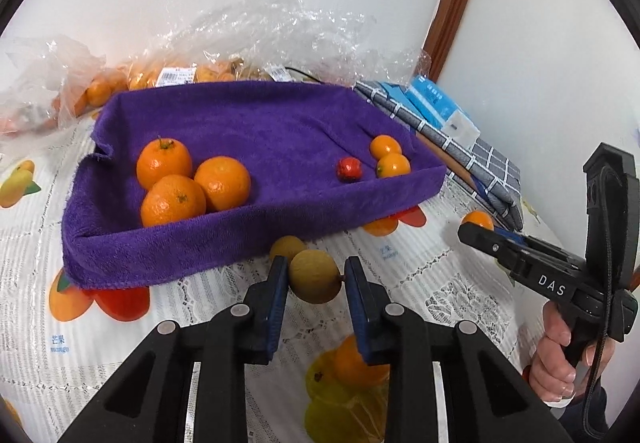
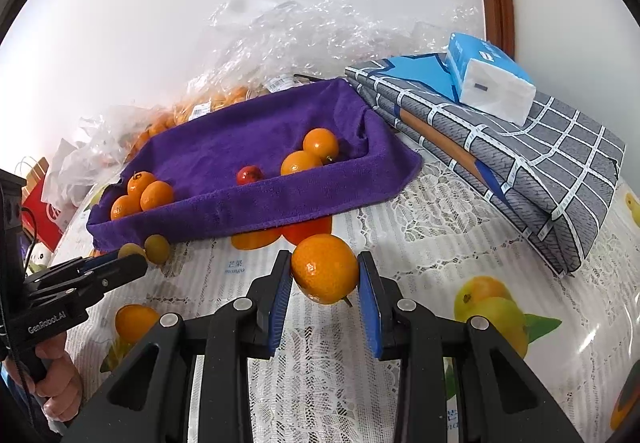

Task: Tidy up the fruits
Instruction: 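Carry the tangerine and the yellow-green fruit over the purple towel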

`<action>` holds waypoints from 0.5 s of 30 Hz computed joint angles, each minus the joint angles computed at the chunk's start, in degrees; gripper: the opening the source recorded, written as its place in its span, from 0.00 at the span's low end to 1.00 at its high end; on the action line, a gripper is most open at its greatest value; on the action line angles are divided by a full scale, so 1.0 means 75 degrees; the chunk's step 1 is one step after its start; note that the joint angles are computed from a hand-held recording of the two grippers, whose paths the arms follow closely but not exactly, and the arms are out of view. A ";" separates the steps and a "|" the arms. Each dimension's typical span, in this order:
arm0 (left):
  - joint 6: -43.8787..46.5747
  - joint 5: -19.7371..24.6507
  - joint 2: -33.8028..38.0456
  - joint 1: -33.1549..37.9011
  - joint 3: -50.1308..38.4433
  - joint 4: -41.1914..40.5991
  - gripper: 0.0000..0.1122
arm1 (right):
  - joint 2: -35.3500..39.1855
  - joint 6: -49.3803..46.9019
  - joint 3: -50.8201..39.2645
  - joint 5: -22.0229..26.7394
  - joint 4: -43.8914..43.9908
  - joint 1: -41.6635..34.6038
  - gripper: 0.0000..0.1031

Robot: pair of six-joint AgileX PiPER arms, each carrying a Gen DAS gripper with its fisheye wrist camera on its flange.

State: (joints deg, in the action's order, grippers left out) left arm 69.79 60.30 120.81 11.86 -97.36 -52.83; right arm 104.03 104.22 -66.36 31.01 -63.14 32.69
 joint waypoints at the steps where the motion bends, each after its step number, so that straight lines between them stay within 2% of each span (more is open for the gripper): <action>1: 0.0004 -0.0015 -0.0001 0.0020 0.0004 -0.0048 0.24 | 0.0007 -0.0034 -0.0017 0.0046 0.0039 0.0014 0.31; 11: 0.0194 -0.0317 -0.0119 0.0106 0.0200 -0.0390 0.24 | 0.0113 -0.0384 -0.0231 0.0367 0.0185 0.0188 0.31; 15: 0.0252 -0.0349 -0.0135 0.0165 0.0238 -0.0564 0.24 | 0.0091 -0.0364 -0.0185 0.0264 0.0181 0.0155 0.31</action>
State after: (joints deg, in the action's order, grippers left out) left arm 71.68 57.68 119.80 13.10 -95.57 -57.05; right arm 104.71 101.49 -67.75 32.99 -61.78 33.86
